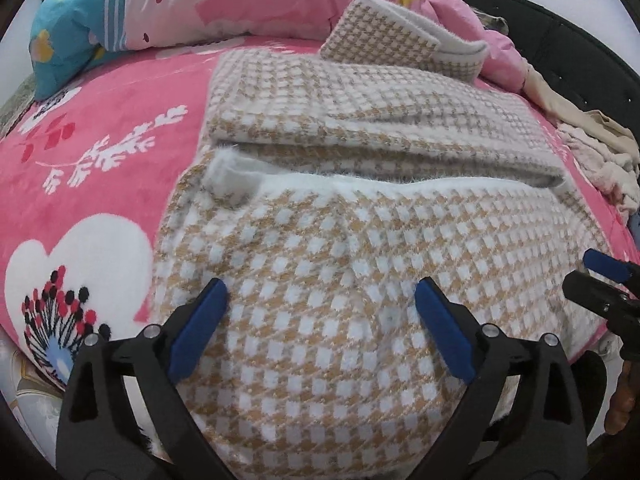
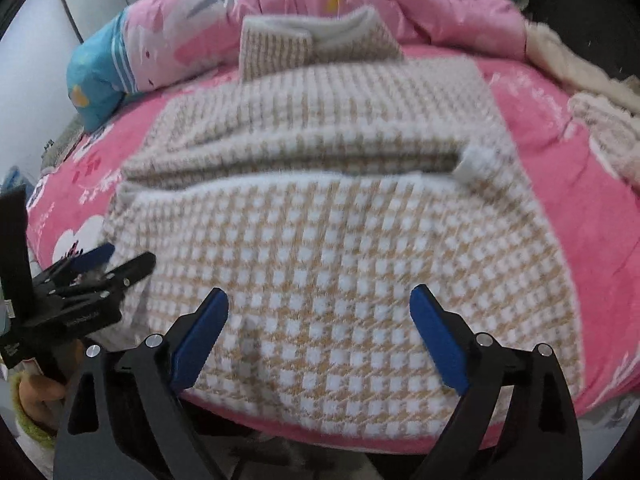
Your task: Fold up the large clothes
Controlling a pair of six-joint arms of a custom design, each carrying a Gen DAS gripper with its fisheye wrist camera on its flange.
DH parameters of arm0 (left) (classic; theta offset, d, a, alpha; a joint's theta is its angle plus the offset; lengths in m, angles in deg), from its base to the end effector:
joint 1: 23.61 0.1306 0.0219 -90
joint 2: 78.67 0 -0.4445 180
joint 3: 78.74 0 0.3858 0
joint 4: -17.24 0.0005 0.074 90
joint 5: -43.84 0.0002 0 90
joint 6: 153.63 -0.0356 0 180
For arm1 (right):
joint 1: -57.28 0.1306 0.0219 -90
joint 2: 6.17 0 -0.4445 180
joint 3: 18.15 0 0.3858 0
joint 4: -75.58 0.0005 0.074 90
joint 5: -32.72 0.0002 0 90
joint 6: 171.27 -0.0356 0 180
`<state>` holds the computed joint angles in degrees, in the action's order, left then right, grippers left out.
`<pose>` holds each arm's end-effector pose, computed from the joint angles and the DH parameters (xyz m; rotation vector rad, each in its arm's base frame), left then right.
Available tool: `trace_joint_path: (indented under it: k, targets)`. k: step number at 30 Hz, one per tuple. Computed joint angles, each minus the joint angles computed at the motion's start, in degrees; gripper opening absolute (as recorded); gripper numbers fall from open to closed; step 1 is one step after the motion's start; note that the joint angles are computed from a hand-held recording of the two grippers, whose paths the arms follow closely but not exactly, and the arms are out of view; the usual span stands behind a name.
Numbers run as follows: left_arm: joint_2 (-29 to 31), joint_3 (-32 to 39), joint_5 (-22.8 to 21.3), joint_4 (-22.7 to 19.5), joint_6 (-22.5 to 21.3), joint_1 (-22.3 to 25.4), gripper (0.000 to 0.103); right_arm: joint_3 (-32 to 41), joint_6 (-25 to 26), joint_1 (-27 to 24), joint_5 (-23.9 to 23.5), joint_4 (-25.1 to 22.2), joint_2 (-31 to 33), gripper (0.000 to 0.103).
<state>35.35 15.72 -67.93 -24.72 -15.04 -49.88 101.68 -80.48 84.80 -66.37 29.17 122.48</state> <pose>0.5591 -0.2618 0.3132 -0.6091 2.4512 -0.0039 0.6564 0.3478 0.3288 -0.6880 2.4674 0.3834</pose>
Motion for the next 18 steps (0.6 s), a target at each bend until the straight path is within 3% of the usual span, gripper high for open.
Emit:
trace_joint_path:
  k: [4, 6, 18]
  targets:
    - [0.5, 0.7, -0.4, -1.1, 0.4, 0.0, 0.095, 2.9, -0.3, -0.3, -0.1, -3.4, 3.2, 0.096]
    - [0.9, 1.4, -1.0, -2.3, 0.4, -0.2, 0.095, 1.6, -1.4, -0.6, -1.2, -1.3, 2.7, 0.097]
    - [1.2, 1.9, -0.9, -2.8, 1.9, -0.1, 0.095, 2.2, -1.8, -0.7, -1.6, -1.3, 3.0, 0.097]
